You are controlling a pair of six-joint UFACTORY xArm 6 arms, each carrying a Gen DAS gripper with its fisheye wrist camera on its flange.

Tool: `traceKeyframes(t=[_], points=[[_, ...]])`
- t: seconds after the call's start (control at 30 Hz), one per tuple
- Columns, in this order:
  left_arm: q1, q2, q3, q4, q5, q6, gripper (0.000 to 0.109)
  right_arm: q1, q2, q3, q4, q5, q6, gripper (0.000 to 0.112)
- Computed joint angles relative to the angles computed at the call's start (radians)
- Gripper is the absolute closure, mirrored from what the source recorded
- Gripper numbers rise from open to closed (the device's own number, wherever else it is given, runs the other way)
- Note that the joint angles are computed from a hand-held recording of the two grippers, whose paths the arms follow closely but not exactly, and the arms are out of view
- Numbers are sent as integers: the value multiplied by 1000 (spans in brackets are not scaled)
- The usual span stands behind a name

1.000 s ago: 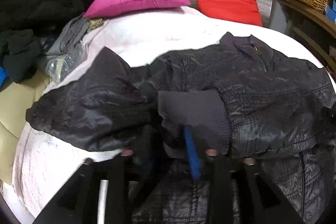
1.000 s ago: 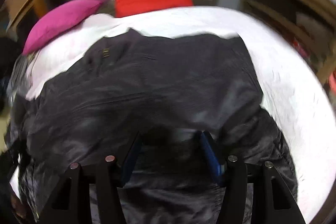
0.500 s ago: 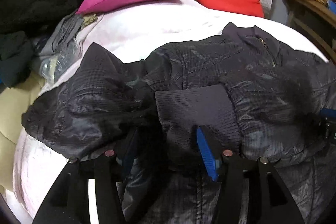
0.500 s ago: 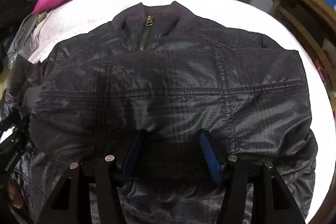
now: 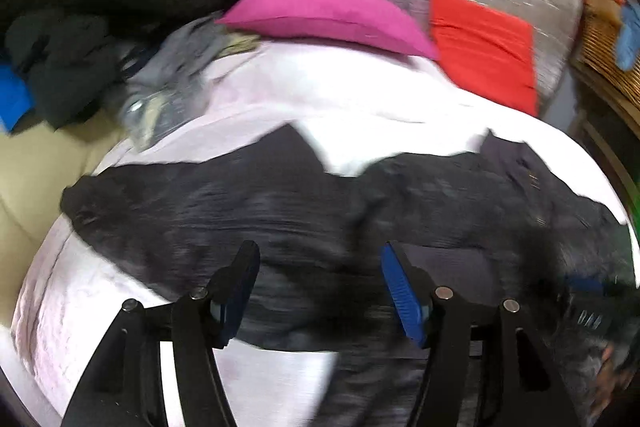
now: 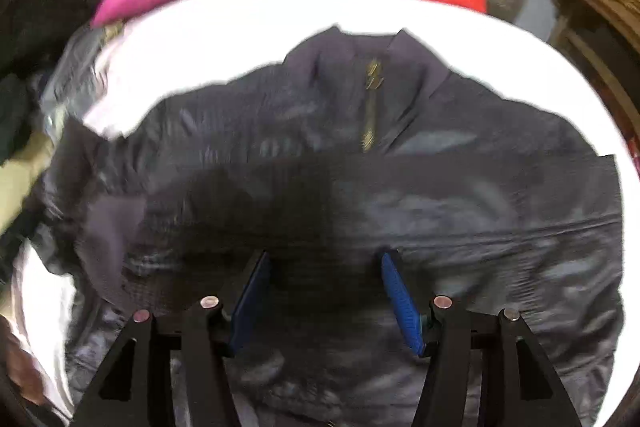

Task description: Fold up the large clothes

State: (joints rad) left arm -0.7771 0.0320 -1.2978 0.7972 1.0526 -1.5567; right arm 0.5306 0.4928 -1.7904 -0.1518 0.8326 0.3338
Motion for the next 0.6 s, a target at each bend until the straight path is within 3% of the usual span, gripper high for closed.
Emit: traceKeyframes(t=[0.07,0.13,0.2,0.23,0.4,0.53,0.6], points=[[28,-62,74,-13,-7,-34,44,22,20,-2,-117,-3,64,50],[55,-136,156,-19,-12,-78,44,35,47,-52,-144,39,80,50],[81,-203,226,-21,-19,-115,44,35,44,-73,-63,34,59,50],[92,-233,258,-23,-23,-132,44,34,26,-55,3,-17,27,50],[142,-374,403,-63,-16,-210,44,70,21,-70,129,-97,-68,50],[202,-471,510,-124,-54,-271,44,114,93,-143,146,-31,-86,50],[220,-504,545,-150,-51,-286,44,129,167,-230,102,62,-70,54]])
